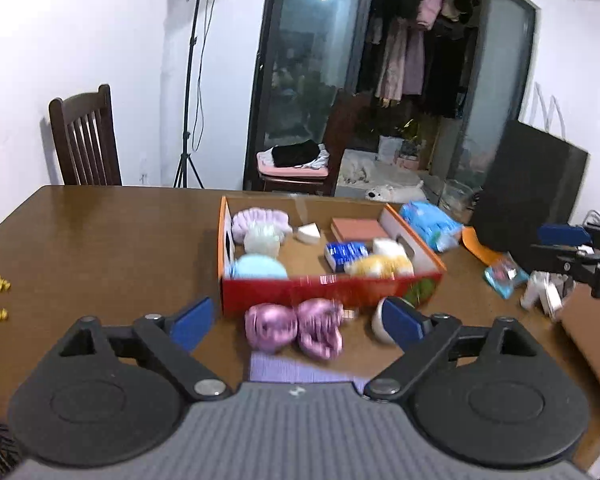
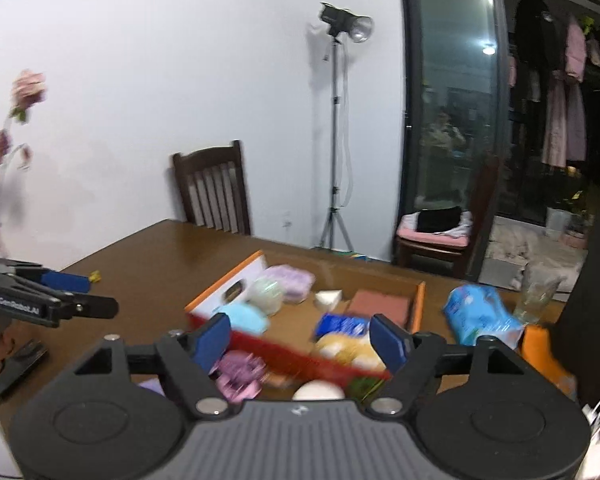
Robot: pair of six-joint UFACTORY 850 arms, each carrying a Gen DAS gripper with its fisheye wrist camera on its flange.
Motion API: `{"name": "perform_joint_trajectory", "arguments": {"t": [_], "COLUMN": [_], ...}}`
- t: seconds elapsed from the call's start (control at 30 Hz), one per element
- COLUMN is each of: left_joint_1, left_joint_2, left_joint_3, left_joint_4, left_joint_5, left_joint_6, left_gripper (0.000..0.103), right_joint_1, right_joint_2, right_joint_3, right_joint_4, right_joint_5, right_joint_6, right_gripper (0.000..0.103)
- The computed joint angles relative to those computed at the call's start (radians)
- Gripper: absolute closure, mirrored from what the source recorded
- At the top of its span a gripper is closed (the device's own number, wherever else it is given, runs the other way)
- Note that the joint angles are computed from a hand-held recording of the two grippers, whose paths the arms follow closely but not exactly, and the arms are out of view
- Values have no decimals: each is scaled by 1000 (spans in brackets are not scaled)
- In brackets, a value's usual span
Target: Organize soft objects
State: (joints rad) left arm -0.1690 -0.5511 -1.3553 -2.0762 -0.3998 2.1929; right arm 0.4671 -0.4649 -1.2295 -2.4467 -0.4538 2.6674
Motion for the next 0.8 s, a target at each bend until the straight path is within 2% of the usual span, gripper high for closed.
{"name": "perform_joint_trajectory", "arguments": {"t": [0.07,0.23,0.3,0.37,0.47,0.57,0.67,0.73,0.8], "left_joint_1": [13,51,54,51,48,39,20,6,1], "left_joint_2": [31,70,82,83,70,27,-37,-91,-161], "left_joint_3": [99,279,342,353,332,272,186,100,-14], "left_joint_4": [-130,-255,-383,-443,-464,-438,-421,-431,-375], "left_joint_5": [-70,-225,-247,-211,-205,-209,-195,-162,-117], "left_joint_6": [134,250,358,415,452,423,425,424,349], "left_gripper": [9,4,4,4,4,4,5,10,19], "right_joint_1": [25,103,128,132,126,106,78,59,43], "right_joint_2": [9,-3,-7,-3,-15,-55,-120,-170,-226], "right_joint_3": [66,194,230,254,243,194,104,29,-54], "right_joint_4": [-45,-14,35,30,41,20,-19,-37,-55], "right_joint_5": [-61,-227,-262,-254,-239,-231,-178,-129,-100], "right_joint_6": [66,196,230,266,245,266,285,296,301], "right_gripper": [24,23,23,23,23,24,25,27,29]}}
